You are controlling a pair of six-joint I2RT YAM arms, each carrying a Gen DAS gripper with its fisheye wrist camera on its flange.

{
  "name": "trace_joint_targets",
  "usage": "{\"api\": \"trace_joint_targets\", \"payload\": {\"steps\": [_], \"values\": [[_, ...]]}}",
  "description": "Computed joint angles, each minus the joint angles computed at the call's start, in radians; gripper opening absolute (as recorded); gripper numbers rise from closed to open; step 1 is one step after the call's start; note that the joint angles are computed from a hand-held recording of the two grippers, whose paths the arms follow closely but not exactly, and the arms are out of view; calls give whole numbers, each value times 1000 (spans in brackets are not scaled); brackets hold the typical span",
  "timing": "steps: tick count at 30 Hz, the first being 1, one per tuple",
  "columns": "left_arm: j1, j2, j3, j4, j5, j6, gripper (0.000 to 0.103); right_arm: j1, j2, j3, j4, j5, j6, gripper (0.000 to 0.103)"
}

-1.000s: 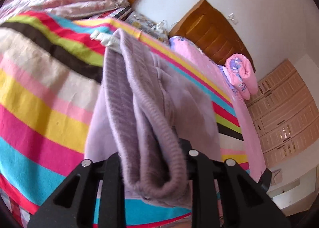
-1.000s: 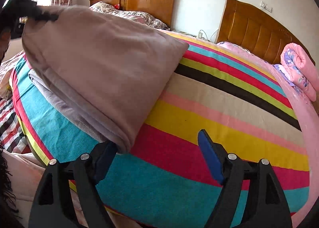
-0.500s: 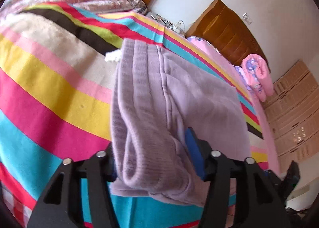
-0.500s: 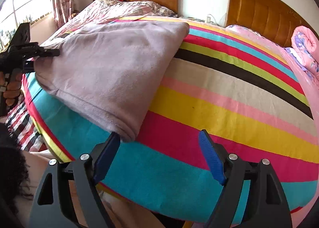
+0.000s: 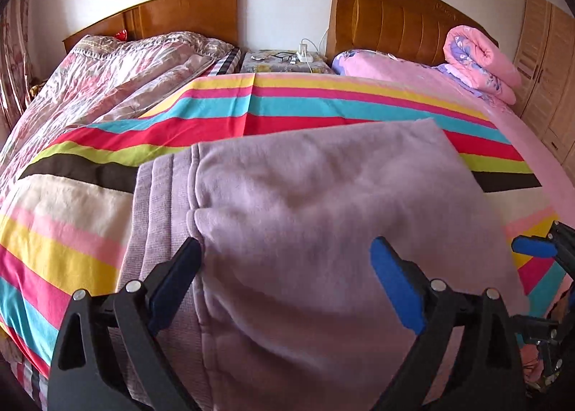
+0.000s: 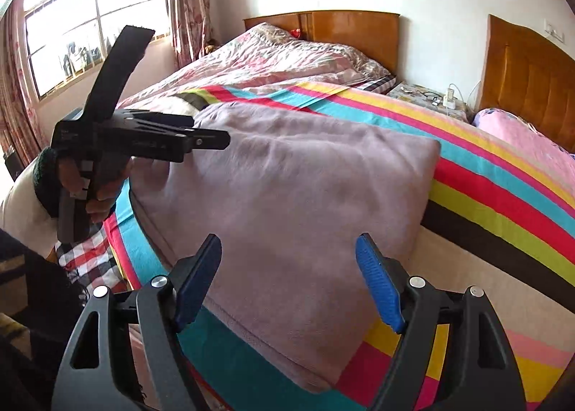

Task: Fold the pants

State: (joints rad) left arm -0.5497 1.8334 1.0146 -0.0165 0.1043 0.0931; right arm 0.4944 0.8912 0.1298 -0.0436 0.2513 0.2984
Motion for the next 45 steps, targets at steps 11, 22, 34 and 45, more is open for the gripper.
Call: {"api": "trace_joint_targets", "payload": {"steps": [11,22,34,45], "values": [[-6,77,-4,72,-56,48,102,-140,-156,-16,-206,-201,-99,74],[1,63,-34,103,-43,53,102,-603,398,279,174,-521,-393,76],[9,58,-45,111,-31,59,102,-765,753,505,282,-505,-335,76],[1,38,-65,109,-55,60,102,-587,837,641,128,-291,-365,82]]}}
